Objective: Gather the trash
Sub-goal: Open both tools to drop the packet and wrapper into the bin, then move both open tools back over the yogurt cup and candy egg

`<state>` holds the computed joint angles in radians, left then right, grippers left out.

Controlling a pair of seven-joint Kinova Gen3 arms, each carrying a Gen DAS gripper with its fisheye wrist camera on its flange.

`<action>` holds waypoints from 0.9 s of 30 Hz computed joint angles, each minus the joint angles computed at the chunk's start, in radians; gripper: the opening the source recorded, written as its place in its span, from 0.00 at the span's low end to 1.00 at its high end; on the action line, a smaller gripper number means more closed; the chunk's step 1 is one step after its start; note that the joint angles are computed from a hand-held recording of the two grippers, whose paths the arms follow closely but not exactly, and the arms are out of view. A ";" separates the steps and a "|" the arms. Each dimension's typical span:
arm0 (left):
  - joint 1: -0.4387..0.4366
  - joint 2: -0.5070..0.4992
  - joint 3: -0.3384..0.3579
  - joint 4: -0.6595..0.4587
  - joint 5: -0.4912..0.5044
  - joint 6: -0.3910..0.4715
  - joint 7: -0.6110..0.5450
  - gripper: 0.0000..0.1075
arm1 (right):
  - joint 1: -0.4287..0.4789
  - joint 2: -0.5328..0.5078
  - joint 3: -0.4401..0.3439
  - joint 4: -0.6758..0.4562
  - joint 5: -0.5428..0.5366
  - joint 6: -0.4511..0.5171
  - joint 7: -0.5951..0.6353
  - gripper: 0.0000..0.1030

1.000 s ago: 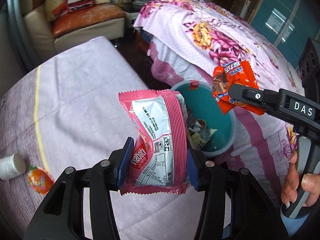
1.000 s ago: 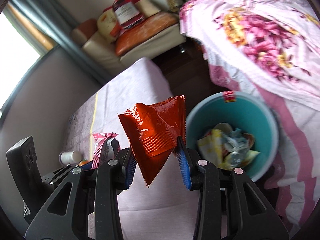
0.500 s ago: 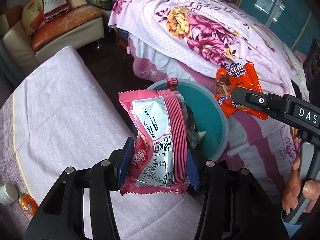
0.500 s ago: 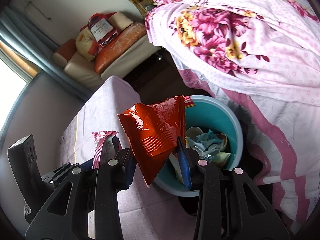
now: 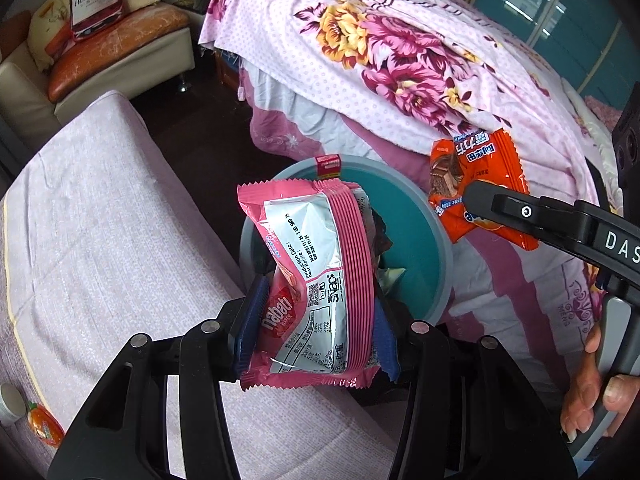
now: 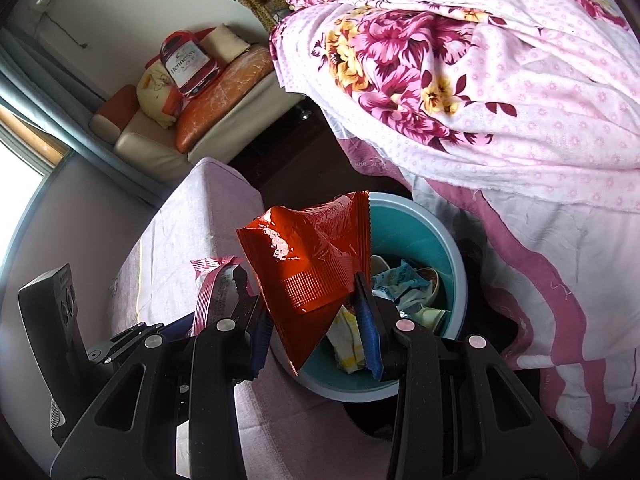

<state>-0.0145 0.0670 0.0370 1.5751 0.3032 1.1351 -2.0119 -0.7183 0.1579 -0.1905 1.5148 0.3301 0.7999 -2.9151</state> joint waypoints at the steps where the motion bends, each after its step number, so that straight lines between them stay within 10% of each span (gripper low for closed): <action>1: 0.001 0.003 0.001 -0.001 0.001 0.001 0.000 0.47 | 0.001 0.001 0.001 -0.002 0.000 0.005 -0.001 0.35; 7: -0.003 0.011 0.000 0.005 0.010 -0.012 0.001 0.78 | -0.003 0.015 0.004 -0.025 0.001 0.031 -0.004 0.35; 23: -0.078 -0.008 -0.042 0.041 0.024 0.021 -0.027 0.85 | -0.033 0.103 0.025 -0.138 -0.047 0.102 0.068 0.35; 26: -0.091 -0.018 -0.051 0.051 0.025 0.021 -0.039 0.85 | -0.047 0.121 0.031 -0.169 -0.049 0.132 0.076 0.38; 27: -0.094 -0.021 -0.053 0.054 0.025 0.022 -0.042 0.85 | -0.055 0.129 0.035 -0.184 -0.048 0.148 0.071 0.53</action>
